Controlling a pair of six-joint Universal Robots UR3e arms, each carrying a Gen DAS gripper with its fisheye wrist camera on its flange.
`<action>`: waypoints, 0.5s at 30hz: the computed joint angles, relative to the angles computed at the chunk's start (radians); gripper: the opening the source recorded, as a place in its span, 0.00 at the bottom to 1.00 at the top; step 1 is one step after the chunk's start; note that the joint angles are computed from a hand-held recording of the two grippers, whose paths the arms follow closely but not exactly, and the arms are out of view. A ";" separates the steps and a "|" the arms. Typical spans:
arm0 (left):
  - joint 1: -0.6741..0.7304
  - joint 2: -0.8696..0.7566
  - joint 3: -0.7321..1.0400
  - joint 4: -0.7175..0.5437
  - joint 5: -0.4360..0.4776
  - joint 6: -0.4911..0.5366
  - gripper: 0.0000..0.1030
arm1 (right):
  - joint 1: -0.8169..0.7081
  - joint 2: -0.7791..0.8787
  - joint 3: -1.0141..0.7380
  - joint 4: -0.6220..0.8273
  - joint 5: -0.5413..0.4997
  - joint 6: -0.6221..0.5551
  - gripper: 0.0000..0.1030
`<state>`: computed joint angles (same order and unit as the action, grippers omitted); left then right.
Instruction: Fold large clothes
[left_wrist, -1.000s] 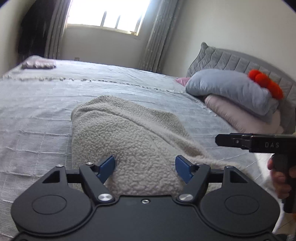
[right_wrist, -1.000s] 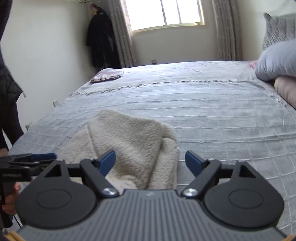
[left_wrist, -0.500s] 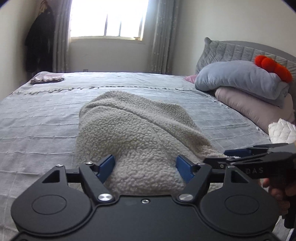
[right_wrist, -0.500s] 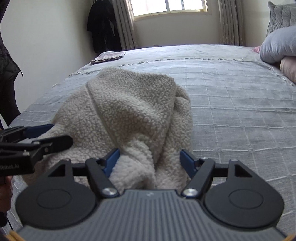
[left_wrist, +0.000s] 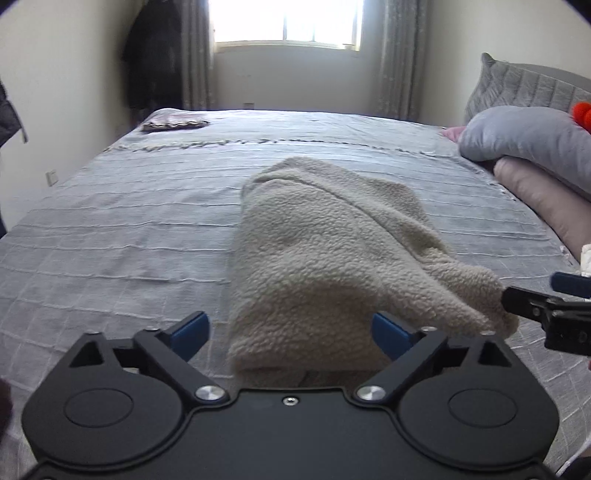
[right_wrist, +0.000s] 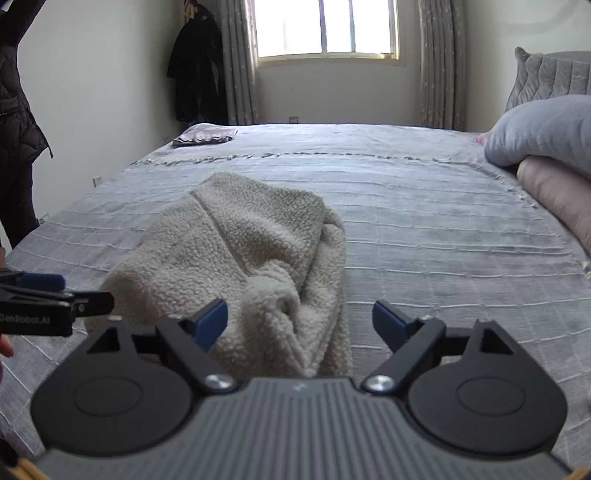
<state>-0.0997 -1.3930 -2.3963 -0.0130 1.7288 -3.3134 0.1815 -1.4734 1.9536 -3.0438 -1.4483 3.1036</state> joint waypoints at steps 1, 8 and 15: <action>-0.011 0.012 -0.008 -0.005 0.023 -0.011 1.00 | 0.018 -0.011 0.007 0.000 -0.036 0.008 0.93; -0.131 0.048 0.008 -0.125 0.189 -0.107 1.00 | 0.144 -0.038 0.020 0.069 -0.271 0.117 0.99; -0.159 0.066 -0.002 -0.150 0.211 -0.134 1.00 | 0.183 -0.017 0.017 0.092 -0.284 0.138 1.00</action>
<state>-0.2591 -1.3270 -2.3987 -0.1633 1.9396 -3.4477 0.3645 -1.4902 1.9708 -2.9516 -1.7328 3.2416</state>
